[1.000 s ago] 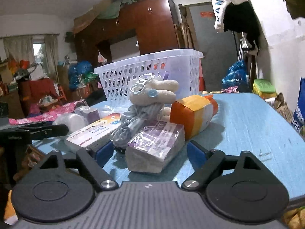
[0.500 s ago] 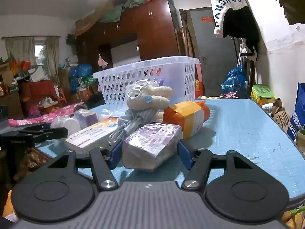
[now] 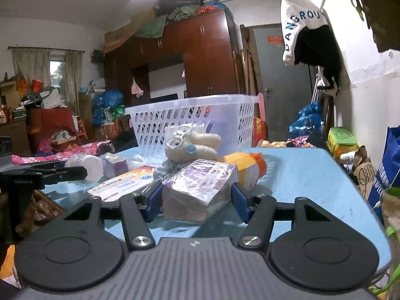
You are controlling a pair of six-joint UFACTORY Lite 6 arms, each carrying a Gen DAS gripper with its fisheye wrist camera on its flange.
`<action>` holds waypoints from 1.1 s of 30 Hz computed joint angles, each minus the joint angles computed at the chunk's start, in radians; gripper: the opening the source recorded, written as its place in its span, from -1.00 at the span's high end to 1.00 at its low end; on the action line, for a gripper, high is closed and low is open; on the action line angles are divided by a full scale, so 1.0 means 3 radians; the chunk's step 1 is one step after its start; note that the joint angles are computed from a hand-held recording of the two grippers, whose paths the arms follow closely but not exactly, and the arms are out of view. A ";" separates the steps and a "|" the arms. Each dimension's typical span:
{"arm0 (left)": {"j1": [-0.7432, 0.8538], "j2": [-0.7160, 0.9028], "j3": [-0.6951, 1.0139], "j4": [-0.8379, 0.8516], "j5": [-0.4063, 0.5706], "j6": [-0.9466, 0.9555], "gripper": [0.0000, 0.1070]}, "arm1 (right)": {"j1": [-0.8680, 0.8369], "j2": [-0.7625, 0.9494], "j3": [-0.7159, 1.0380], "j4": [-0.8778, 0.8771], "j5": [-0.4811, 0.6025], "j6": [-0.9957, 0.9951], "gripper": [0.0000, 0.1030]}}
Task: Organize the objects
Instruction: 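Grasp the clear-wrapped white roll with left gripper while right grasps purple-wrapped package, then carry the roll with left gripper while right carries the package, releasing both into basket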
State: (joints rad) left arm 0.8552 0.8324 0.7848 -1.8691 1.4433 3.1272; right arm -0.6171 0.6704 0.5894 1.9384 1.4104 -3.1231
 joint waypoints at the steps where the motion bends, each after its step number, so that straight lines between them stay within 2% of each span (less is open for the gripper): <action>1: 0.0010 0.0004 0.0004 0.0012 0.0009 -0.0008 -0.49 | -0.0012 -0.0006 0.0005 -0.0015 0.0006 0.0014 -0.19; 6: -0.0011 -0.0028 -0.0039 -0.0017 0.0012 -0.0014 -0.49 | -0.0106 -0.0047 0.0027 -0.0105 0.0049 0.0104 -0.17; 12: -0.0018 -0.0065 -0.0031 -0.0020 0.0027 -0.0109 -0.49 | -0.0184 -0.0020 0.0299 -0.0297 0.0019 0.0602 -0.16; 19: 0.0012 -0.0147 0.0000 0.0020 0.0057 -0.0329 -0.49 | -0.0163 -0.0041 0.0419 -0.0266 0.0053 0.0793 -0.14; 22: 0.0013 -0.0296 -0.0034 0.0031 0.0118 -0.0448 -0.49 | -0.0034 -0.0199 0.0416 -0.0171 0.0049 0.0885 -0.14; 26: -0.0149 -0.0768 -0.0070 -0.0166 0.0138 -0.0798 -0.49 | 0.0345 -0.0601 0.0429 0.0149 -0.0107 0.1023 -0.14; 29: -0.0451 -0.1176 0.0072 -0.0577 -0.0076 -0.1195 -0.49 | 0.0736 -0.0828 0.0676 0.0392 -0.0447 0.1324 -0.14; 32: -0.0864 -0.1321 0.0583 -0.0973 -0.0726 -0.1651 -0.49 | 0.1203 -0.0876 0.1038 0.0826 -0.0960 0.1470 -0.14; 33: -0.1012 -0.1286 0.0841 -0.1039 -0.1046 -0.1810 -0.49 | 0.1333 -0.0813 0.1273 0.0829 -0.1220 0.1650 -0.14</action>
State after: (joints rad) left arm 0.5517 0.4466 1.0370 -2.1809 1.1294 2.5842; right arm -0.2171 0.4266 0.9713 2.1872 1.0443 -2.6280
